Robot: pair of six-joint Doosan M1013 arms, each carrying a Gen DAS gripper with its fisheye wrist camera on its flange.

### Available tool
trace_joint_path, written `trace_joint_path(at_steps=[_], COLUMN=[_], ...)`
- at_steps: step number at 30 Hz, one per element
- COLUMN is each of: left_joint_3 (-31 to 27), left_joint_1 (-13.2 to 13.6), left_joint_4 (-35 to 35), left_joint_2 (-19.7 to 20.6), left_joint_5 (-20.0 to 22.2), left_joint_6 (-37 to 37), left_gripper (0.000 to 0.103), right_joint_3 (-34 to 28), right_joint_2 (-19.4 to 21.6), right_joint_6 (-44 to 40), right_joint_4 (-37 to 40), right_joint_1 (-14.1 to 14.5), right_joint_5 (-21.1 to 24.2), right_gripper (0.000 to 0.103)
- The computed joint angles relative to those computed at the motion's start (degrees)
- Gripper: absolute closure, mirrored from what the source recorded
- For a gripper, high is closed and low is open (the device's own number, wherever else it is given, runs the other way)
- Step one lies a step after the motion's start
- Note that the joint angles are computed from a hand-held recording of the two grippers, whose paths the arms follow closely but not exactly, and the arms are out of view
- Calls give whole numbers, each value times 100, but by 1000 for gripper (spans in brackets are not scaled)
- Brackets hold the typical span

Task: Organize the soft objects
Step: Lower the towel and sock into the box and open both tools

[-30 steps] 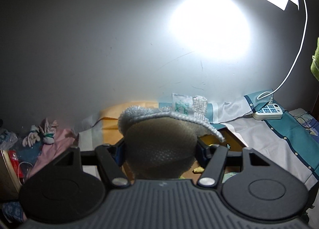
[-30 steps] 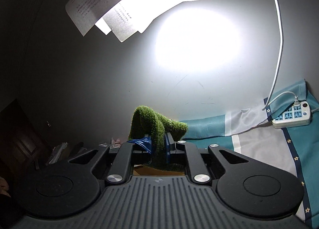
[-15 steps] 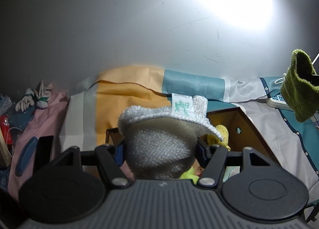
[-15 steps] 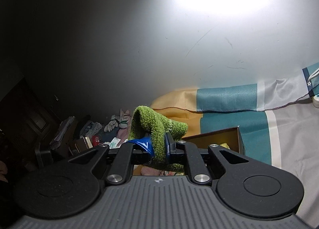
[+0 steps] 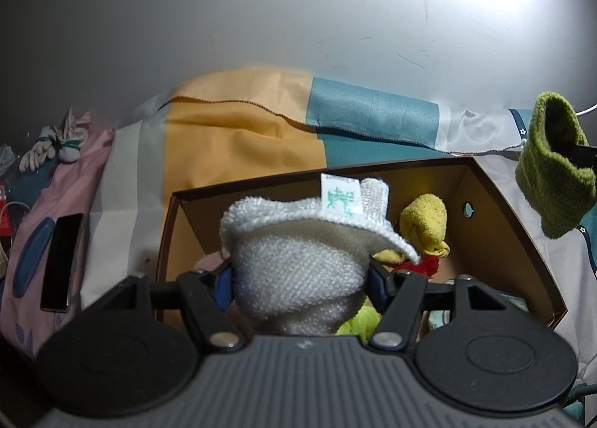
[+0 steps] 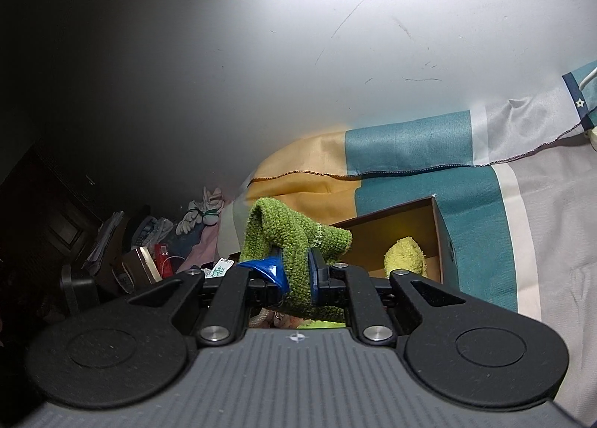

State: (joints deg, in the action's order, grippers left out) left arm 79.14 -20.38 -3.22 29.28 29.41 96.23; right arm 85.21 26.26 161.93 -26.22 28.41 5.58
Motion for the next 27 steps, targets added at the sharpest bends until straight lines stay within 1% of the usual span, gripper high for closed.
trace_joint_path(at_steps=[4, 9, 10, 12, 19, 21, 24, 27], left_joint_3=[-46, -95, -100, -122, -142, -154, -176, -184], left_joint_1=[-16, -14, -14, -16, -56, -65, -71, -82], left_joint_4=[140, 241, 270, 362, 773, 882, 934, 1039], left_joint_2=[82, 165, 177, 204, 264, 283, 308, 324], left_joint_5=[116, 255, 267, 296, 222, 236, 257, 252], left_joint_6=[-153, -296, -329, -434, -853, -952, -1055, -1166], left_gripper=[37, 37, 36, 36, 33, 32, 31, 30], right_joint_3=[-9, -39, -41, -59, -261, -323, -456, -572], right_joint_2=[64, 137, 150, 184, 350, 395, 483, 565], right_joint_6=[409, 1340, 1413, 1451, 1413, 1314, 1246, 1043], right_joint_4=[-338, -1160, -1203, -1205, -1353, -1261, -1307, -1110], right_joint_1=[-6, 15, 16, 21, 99, 105, 145, 161], right_joint_5=[68, 205, 212, 251, 630, 708, 967, 1194], right_gripper=[103, 103, 103, 103, 103, 103, 103, 103])
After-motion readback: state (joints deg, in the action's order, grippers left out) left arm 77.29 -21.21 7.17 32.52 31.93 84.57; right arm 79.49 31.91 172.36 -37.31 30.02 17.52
